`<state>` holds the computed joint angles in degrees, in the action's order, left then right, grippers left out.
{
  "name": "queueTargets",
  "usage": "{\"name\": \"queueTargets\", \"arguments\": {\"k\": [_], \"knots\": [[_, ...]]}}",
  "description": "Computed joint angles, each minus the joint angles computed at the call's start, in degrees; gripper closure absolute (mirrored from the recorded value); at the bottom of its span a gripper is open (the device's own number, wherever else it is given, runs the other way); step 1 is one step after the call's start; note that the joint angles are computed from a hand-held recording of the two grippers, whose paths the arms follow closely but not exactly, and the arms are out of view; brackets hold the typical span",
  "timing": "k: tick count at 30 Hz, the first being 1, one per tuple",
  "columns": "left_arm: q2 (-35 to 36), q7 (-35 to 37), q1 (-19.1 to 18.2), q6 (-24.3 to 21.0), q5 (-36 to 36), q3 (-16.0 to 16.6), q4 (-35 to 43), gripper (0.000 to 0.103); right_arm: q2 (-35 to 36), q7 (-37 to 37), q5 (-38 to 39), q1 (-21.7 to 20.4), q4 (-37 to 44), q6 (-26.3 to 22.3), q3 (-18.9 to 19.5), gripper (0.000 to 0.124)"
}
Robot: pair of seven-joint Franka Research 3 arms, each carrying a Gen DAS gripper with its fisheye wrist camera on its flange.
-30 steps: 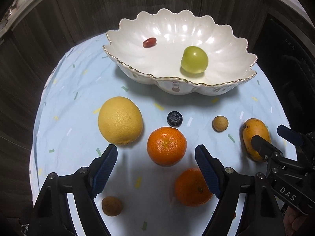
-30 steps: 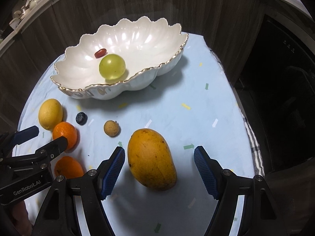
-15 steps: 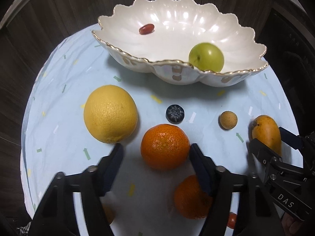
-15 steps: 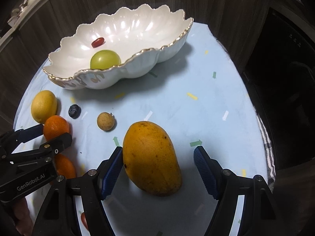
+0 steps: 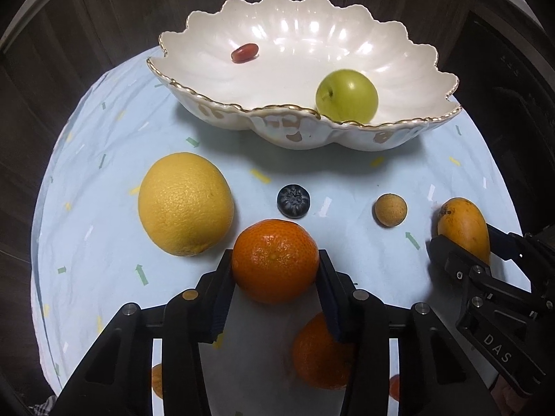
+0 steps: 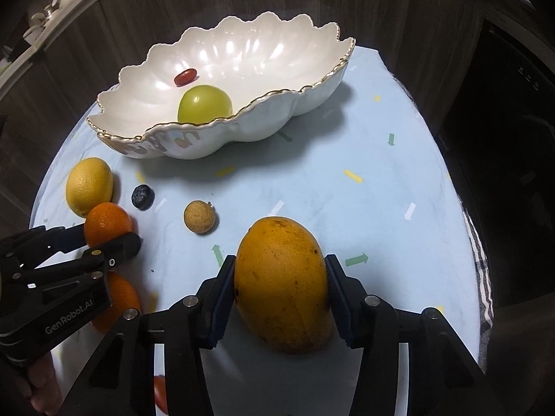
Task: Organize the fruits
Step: 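Grasp a mandarin with the left tool while the right tool grasps the mango, then lift the mandarin and mango and carry both toward the white bowl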
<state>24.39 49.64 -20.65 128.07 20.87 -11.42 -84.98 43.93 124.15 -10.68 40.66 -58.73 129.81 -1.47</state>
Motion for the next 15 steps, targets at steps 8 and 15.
{"name": "queueTargets", "arguments": {"k": [8, 15], "knots": [[-1.62, -0.77, -0.29, 0.46, 1.45, 0.20, -0.85, 0.060, -1.24, 1.17, -0.32, 0.10, -1.22, 0.59, -0.18, 0.074], [-3.35, -1.55, -0.44, 0.75, 2.64, 0.16, -1.54, 0.060, -2.99, 2.38, -1.45, 0.45, -2.81, 1.74, -0.38, 0.074]]}}
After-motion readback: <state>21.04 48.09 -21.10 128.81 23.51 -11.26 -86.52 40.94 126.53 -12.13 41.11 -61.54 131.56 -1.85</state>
